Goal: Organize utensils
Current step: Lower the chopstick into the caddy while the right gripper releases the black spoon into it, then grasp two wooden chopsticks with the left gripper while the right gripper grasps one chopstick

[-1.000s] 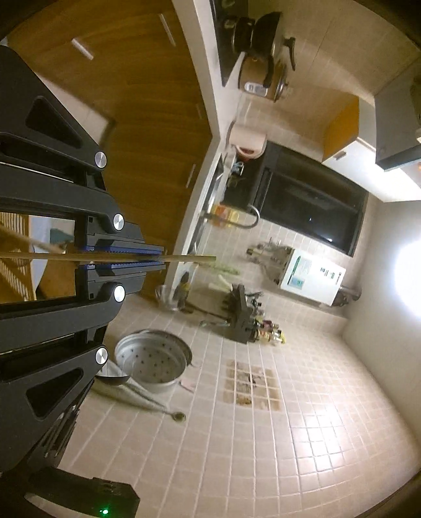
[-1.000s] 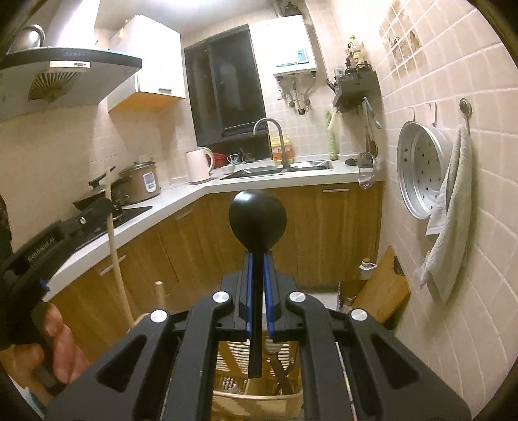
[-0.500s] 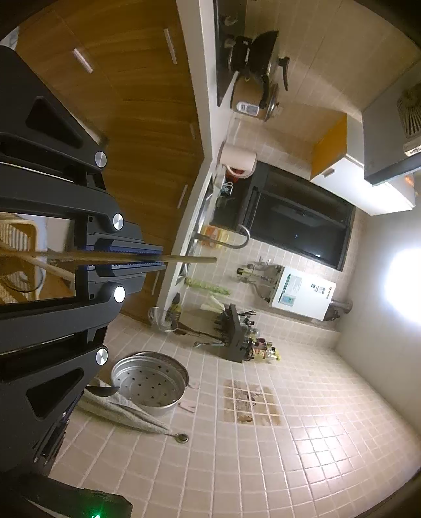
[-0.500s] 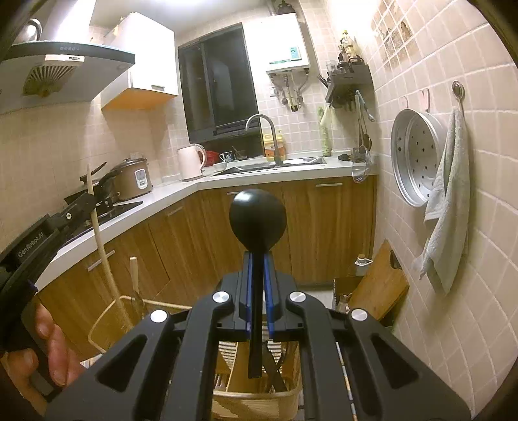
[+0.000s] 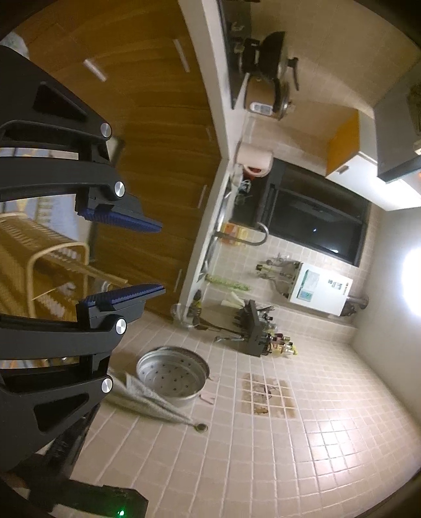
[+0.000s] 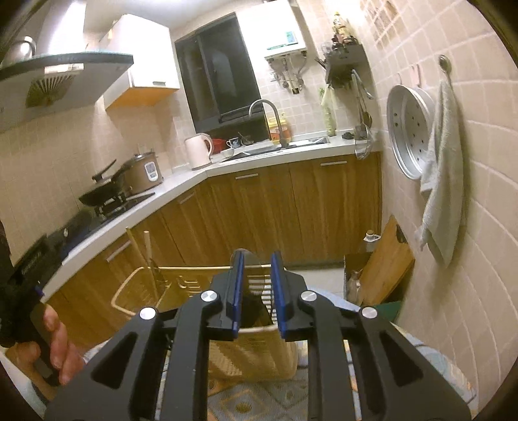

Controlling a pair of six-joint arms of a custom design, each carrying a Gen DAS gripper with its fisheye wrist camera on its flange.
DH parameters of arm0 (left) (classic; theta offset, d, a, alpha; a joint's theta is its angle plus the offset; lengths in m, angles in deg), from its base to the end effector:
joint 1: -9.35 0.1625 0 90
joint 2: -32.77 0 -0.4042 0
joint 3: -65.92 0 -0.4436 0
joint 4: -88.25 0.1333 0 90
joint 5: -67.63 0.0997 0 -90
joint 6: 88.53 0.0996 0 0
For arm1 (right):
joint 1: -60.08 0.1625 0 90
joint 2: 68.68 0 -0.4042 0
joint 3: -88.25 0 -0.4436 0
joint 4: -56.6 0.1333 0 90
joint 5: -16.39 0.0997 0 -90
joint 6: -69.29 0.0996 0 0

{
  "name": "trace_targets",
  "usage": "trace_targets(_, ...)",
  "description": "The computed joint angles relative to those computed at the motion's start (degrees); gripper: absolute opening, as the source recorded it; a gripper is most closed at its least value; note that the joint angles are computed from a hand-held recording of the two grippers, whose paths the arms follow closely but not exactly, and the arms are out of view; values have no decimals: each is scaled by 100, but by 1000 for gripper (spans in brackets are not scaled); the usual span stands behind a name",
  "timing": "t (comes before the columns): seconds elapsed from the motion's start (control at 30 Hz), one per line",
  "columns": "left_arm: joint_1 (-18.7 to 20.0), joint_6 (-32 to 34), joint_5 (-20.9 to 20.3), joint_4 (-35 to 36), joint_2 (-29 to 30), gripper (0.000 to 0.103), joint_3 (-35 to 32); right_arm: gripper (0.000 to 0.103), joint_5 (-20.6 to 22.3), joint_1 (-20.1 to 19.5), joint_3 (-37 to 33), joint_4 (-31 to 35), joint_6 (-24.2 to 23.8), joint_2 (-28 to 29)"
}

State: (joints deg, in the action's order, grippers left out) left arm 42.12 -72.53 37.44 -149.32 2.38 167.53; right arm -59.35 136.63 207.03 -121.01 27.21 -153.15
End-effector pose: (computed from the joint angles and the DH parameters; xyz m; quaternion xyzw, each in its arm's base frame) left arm -0.3552 -0.4896 0.0321 0.1591 0.7308 -0.6395 0.1782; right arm 0.0274 -0.5642 0.3370 0.2732 -0.8456 0.4455 0.1092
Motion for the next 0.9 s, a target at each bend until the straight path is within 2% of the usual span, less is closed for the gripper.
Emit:
trace_targets(0.07, -70, -461, -24, 246, -221, 43, 321, 21, 42, -52, 79, 150, -5, -217)
trace_targets(0.13, -192, -774, 63, 446, -425, 43, 603, 30, 114, -97, 187, 210, -3, -433)
trace_targets(0.2, -304, -1054, 127, 685, -597, 44, 832, 47, 195, -131, 332, 296, -22, -706)
trace_targets(0.33, -492, -1830, 49, 1379, -1040, 50, 1330, 50, 173, -105, 570, 389, -62, -1145)
trace_targets(0.4, -583, -2282, 93, 1932, -1262, 50, 1544, 50, -189, 4, 674, 391, -40, -1308)
trace_targets(0.5, -680, -3333, 153, 3449, -1693, 50, 1868, 50, -921, 190, 747, 679, -112, -1462)
trace_targets(0.57, -668, -4048, -127, 4434, -1995, 50, 2090, 50, -1304, 231, 818, 962, -160, -1567)
trace_targets(0.6, -628, -4527, -401, 5004, -2174, 50, 2227, 50, -1460, 240, 846, 1087, -166, -1603)
trace_targets(0.73, -416, -5681, -1286, 6385, -2441, 50, 2465, 50, -2144, 246, 1019, 1338, -278, -1653)
trace_targets(0.9, -168, -6234, -2130, 7488, -2372, 50, 2506, 50, -2705, 165, 1033, 2178, -247, -1564)
